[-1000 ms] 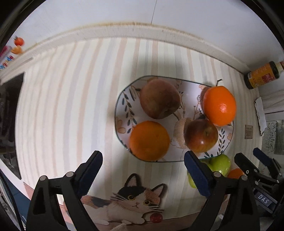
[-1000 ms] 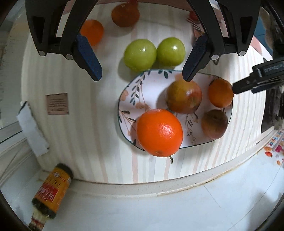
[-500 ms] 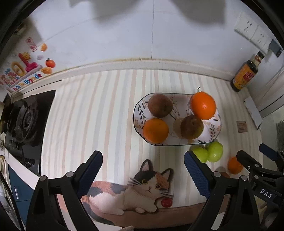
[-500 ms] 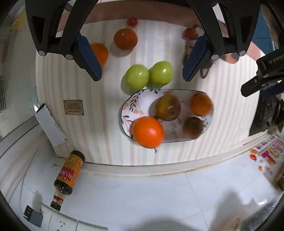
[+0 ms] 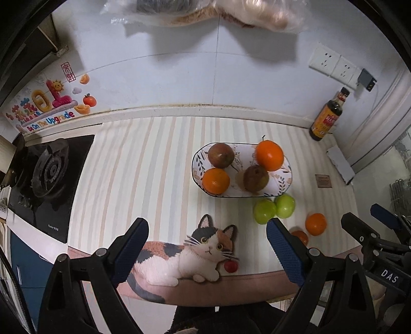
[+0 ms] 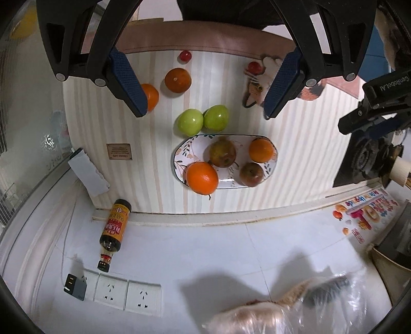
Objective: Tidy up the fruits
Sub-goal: 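Withdraw both tools and move toward the green apples and oranges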
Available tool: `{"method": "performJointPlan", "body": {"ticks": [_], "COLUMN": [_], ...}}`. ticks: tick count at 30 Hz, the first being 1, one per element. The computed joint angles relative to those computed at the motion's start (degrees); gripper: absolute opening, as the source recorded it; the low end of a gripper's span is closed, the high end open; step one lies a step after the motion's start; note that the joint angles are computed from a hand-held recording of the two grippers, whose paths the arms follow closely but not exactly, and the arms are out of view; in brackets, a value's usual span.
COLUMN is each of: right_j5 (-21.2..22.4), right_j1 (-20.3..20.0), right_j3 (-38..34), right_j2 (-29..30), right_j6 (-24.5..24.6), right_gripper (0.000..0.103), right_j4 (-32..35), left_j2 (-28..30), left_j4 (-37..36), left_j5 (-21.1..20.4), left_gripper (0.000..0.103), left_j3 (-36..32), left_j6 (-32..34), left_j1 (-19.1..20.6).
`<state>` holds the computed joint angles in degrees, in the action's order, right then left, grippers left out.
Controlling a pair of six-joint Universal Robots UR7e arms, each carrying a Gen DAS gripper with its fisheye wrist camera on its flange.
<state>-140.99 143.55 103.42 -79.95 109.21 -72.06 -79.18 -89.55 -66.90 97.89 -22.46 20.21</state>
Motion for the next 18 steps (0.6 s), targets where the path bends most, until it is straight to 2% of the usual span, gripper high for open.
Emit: {"method": "performJointPlan", "body": {"ticks": [11, 18], "right_j5": [-1.06, -1.08], "right_j1": [4.36, 4.26], "right_j3": [-6.53, -6.11], "right_j2": [3.24, 2.71], "right_j6": [4.16, 3.21], "right_gripper": [0.094, 0.094], "right_j4": [6.39, 5.03], "left_j2": [-2.40, -2.00], "left_j4": [1.40, 1.25], "left_j5": [0.02, -0.41], "left_gripper": [0.094, 0.094], "left_j3": [-1.02, -1.14], "left_j6": [-0.84, -0.81], "left_j1": [-2.69, -2.71]}}
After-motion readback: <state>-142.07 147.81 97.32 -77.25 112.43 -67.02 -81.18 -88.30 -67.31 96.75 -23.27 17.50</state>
